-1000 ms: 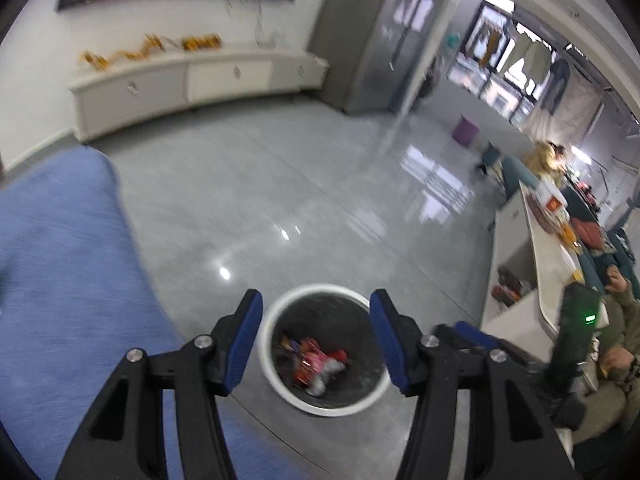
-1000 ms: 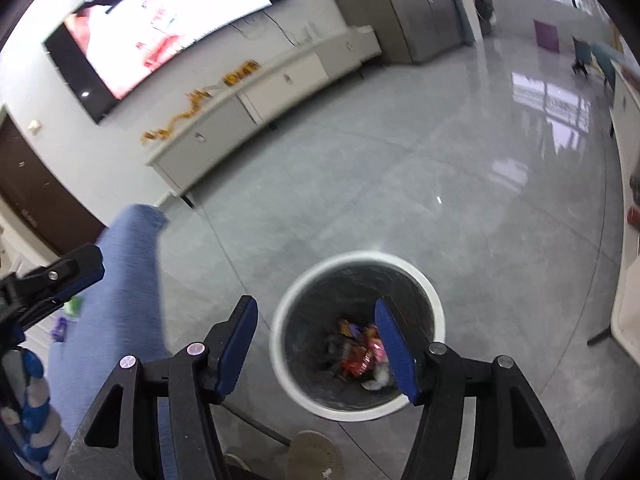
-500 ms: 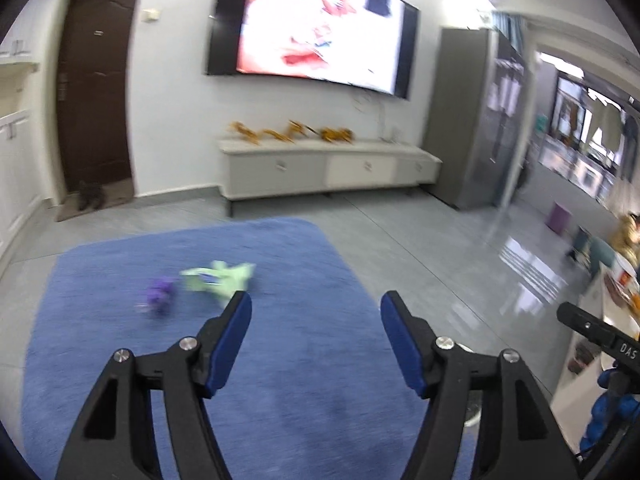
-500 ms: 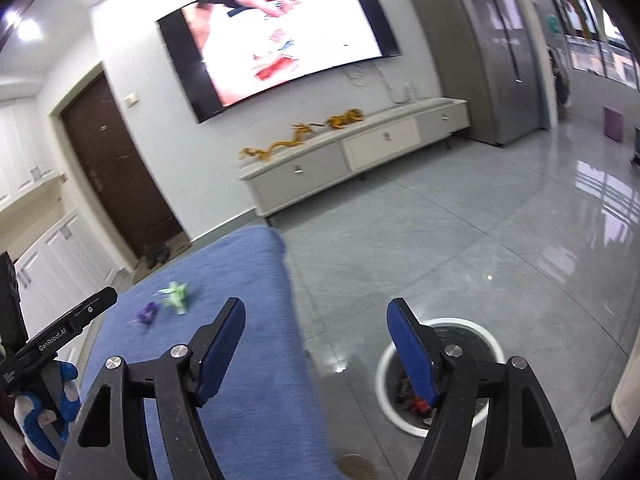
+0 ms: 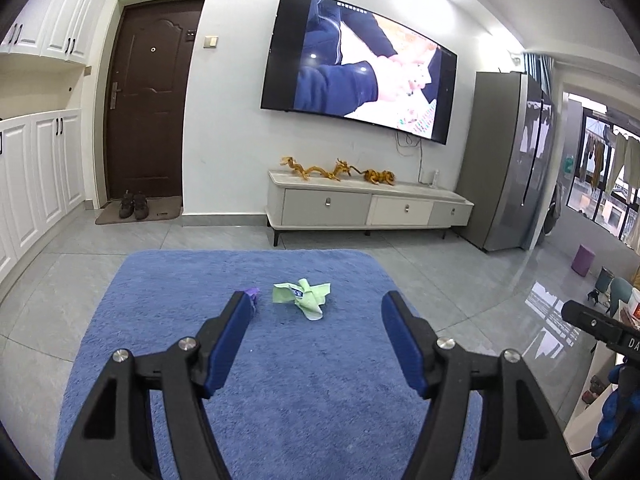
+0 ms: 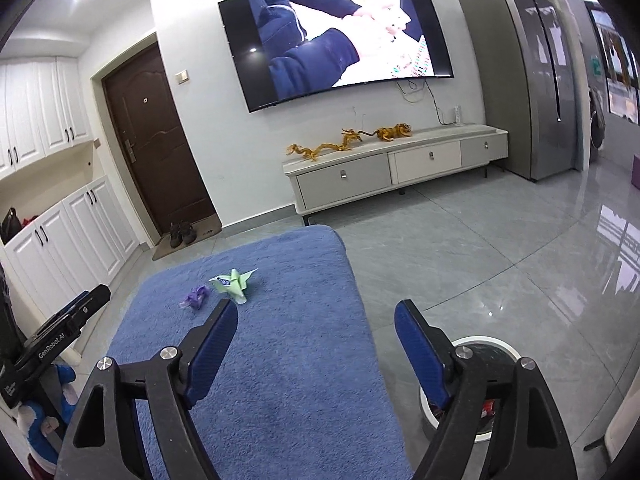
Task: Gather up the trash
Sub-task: 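Move both open tools back over the purple wrapper and green paper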
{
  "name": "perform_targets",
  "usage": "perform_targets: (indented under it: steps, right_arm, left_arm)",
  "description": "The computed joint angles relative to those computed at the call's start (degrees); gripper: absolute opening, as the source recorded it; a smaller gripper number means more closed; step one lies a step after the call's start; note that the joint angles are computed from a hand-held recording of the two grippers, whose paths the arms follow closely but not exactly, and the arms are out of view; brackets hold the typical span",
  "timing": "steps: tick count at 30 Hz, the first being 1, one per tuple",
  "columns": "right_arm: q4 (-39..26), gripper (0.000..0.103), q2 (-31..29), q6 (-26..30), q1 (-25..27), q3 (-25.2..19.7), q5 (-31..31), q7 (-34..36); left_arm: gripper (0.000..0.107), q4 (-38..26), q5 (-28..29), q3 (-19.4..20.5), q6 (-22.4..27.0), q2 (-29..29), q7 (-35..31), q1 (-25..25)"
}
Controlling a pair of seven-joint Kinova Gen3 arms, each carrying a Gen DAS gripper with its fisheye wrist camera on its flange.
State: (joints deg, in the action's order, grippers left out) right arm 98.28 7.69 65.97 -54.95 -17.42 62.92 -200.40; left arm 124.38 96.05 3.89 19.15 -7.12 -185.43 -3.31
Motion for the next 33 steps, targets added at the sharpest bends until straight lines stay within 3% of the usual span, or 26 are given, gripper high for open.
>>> perform_targets:
  steps: [11,21,25,28,33]
  right_arm:
    - [0.6,0.090,0.2,2.6,-3.3,-1.0,1.1,-2.2]
    - [1.6,0.102,-0.7,5.5,-5.0,-2.7,2.2,-3.8]
    - [0.3,0.103,0.4,6.3,-5.5,-2.9,2.0,-2.7]
    - [-1.1,0.103,1.7,7.8,-6.5,-2.6,1.6,-1.1]
    - [-2.0,0.103,3.1,10.2,-9.1,-2.0,3.1,-0.4]
  left_arm:
    - [0.067,2.7,-1.4,1.6,-1.2,-4.2,1.2,-1.1]
    - [0.075,5.9,-0.8,6.1,-3.0,-10.4,1.3,-3.7]
    - [0.076,6.9,-4.0,7.2,-3.6,-13.1,5.3,-4.5]
    - [0.076,7.4,-7.0,6.2,-4.2,-14.1,8.8,-3.2]
    - [0.076,8.4,-6.6,3.6,-3.0,-15.0,9.1,-1.9]
